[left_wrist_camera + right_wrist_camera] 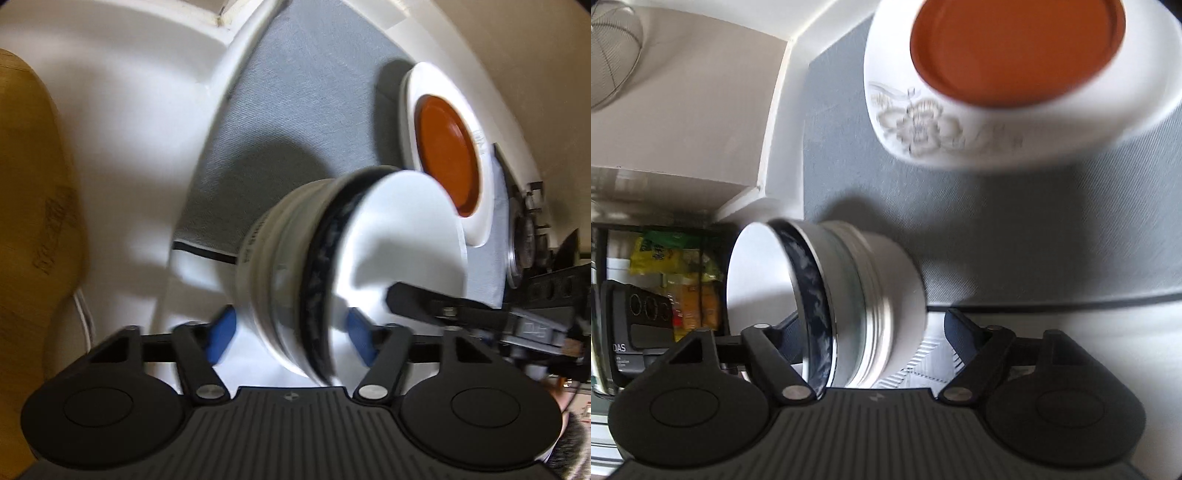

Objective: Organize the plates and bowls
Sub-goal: 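Carry the nested bowls with both grippers over the brown plate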

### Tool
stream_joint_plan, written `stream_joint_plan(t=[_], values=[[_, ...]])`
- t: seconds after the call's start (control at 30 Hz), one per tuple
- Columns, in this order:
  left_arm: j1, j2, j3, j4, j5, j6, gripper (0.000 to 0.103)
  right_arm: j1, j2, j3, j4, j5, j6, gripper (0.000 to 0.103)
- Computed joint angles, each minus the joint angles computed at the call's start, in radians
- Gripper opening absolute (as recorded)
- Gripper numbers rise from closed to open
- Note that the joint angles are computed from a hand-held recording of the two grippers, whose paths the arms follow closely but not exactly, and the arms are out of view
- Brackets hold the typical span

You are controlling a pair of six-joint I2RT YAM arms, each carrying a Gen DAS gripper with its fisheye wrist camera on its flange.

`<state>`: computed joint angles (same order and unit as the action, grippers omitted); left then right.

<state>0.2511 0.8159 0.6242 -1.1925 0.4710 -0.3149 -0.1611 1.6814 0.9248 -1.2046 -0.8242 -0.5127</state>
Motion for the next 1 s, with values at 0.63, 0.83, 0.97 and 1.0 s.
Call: stream_joint_plan(t=[0.63,0.83,0.97,1.0], values=[[-0.01,0.017,0.037,-0.022,-0.009,-0.001,0.045,-0.005,-0.13,-0.02,0.011,0.03,-0.008,0.059],[0.107,0.023,0.0,-0.019,0.05,0.067,0.054,-0.054,-0.054,-0.094,0.113,-0.07,0.057,0.068],[-0.014,-0.051,0.046,-0.054,-0.041,0.021,0.048,-0.079,-0.126,-0.079,0.048,-0.076,-0.036,0.051],[-0.035,-0.056,0.052,-0.054,-0.054,0.009,0.048,-0.092,-0.125,-0.065,0.015,-0.086,-0.064,0.045]])
